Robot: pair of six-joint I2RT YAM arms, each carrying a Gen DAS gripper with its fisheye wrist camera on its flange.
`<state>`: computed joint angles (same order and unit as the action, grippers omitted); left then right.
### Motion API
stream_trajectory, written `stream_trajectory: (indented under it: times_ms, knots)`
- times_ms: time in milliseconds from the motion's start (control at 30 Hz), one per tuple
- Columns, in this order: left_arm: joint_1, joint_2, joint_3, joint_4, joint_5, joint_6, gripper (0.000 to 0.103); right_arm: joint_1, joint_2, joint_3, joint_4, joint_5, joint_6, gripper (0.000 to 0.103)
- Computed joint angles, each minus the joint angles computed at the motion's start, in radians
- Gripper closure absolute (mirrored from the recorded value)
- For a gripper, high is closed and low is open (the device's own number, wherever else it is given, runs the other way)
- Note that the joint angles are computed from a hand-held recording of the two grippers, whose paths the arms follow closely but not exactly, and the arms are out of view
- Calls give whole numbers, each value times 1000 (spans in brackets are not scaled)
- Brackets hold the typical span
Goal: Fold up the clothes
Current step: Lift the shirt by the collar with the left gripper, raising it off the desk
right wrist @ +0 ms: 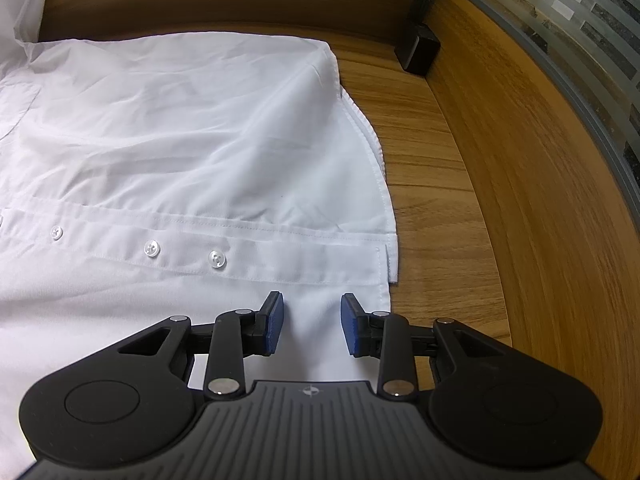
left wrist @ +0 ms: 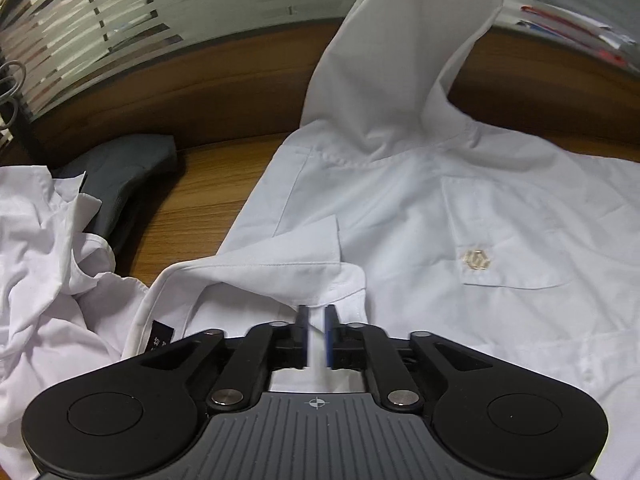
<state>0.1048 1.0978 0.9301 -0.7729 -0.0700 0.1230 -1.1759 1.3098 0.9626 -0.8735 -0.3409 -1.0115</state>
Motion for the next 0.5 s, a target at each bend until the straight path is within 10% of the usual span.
stream_trajectory:
  times_ms: [233, 500]
  knots:
    - [-10, 47, 231, -115, 50, -26, 36, -6, -2, 117, -101, -89, -1, 67]
    - [-81, 370, 811, -294, 121, -57, 36, 31, 38, 318, -253, -148, 40, 63]
